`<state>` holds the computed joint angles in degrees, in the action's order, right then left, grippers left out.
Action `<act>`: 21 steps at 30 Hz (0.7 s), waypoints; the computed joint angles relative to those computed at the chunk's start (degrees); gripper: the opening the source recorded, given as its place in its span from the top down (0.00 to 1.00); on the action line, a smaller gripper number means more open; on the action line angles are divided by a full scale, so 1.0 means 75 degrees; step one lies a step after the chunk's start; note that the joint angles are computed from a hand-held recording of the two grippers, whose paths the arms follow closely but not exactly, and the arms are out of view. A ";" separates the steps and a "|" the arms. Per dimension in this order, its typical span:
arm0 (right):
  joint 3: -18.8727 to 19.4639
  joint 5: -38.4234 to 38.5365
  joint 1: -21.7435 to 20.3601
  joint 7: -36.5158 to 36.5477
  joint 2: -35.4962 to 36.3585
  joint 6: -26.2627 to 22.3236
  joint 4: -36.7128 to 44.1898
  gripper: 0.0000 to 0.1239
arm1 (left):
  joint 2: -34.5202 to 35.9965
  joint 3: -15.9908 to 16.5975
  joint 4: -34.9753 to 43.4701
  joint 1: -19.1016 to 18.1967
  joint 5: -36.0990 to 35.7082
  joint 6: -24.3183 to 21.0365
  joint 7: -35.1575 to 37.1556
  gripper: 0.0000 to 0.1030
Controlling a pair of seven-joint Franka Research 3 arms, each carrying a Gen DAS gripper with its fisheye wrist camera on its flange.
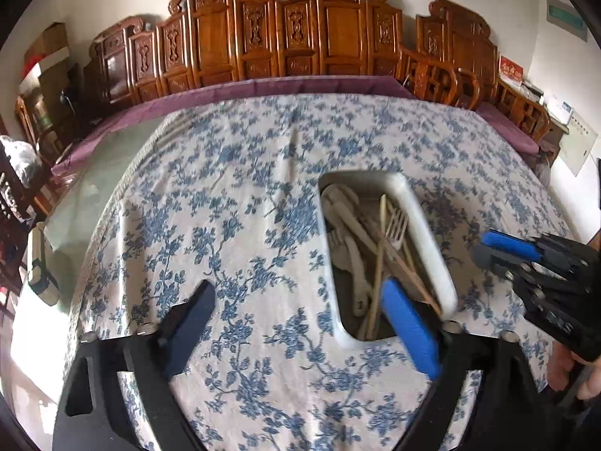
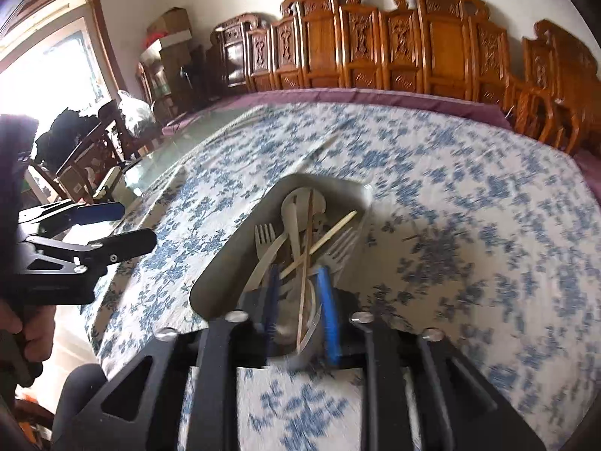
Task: Organize utensils
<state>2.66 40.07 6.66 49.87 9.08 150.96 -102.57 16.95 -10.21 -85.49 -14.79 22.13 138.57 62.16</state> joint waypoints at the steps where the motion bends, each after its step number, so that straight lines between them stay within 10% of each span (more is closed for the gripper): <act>1: -0.0017 0.0057 -0.0036 -0.0065 -0.0221 0.0020 -0.0205 0.74 | -0.0063 -0.0003 -0.0048 -0.0043 0.0040 0.0049 -0.0103 0.11; 13: -0.0607 -0.0380 -0.0007 0.0332 -0.2441 0.0948 -0.2455 0.21 | -0.0808 -0.0248 -0.0731 -0.0315 -0.0046 0.0254 -0.0965 0.08; 21: -0.0949 -0.0803 -0.0129 0.0770 -0.3513 0.1168 -0.3322 0.19 | -0.1492 -0.0416 -0.1373 -0.0512 0.0420 0.0325 -0.1636 0.08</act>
